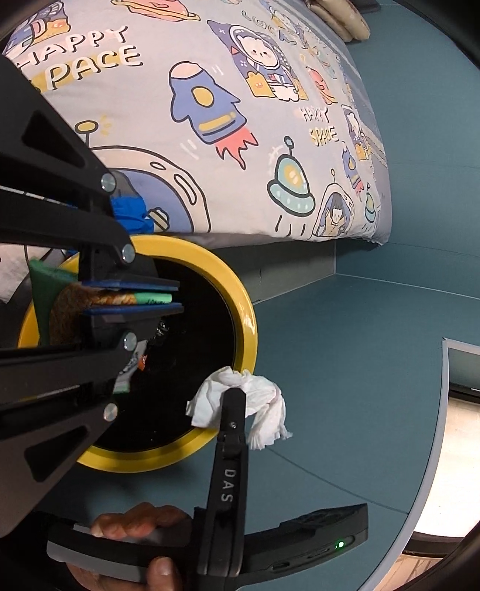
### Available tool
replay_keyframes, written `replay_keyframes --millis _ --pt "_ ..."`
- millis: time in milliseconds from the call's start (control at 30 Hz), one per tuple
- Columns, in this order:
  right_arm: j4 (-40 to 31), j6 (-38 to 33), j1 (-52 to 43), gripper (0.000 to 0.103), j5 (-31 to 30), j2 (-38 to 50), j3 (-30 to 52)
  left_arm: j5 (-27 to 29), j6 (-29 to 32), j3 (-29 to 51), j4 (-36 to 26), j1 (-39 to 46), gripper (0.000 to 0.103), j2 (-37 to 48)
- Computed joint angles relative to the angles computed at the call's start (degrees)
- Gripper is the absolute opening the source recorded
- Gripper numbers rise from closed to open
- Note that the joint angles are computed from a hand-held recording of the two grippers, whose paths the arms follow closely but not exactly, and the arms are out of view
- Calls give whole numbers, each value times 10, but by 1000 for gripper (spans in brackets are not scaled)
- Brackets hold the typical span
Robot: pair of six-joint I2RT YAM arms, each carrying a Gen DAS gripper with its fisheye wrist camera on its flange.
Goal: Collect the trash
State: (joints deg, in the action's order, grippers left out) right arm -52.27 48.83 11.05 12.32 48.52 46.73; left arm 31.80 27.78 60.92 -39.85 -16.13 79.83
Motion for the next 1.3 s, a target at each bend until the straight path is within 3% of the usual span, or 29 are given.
replay_keyframes --millis 100,233,300,433,900,1200,1300 --pt "5 -2 -11 15 -16 -5 -6 -1 3 -5 2 1 6 -6" --pt "9 -1 -20 34 -24 -11 -10 2 3 -3 -6 4 20 -4" --pt "8 1 -22 34 -23 -13 -10 3 2 -3 -6 5 25 -5" --pt "2 4 -24 34 -21 -17 -6 13 -2 -1 -11 14 45 -10" --pt "15 17 17 34 31 9 26 56 3 33 -30 86 48 -9" --pt "105 -20 94 35 36 167 129 70 1 82 -23 193 49 35" --pt "122 -35 119 42 36 229 178 67 -9 99 -8 230 55 50"
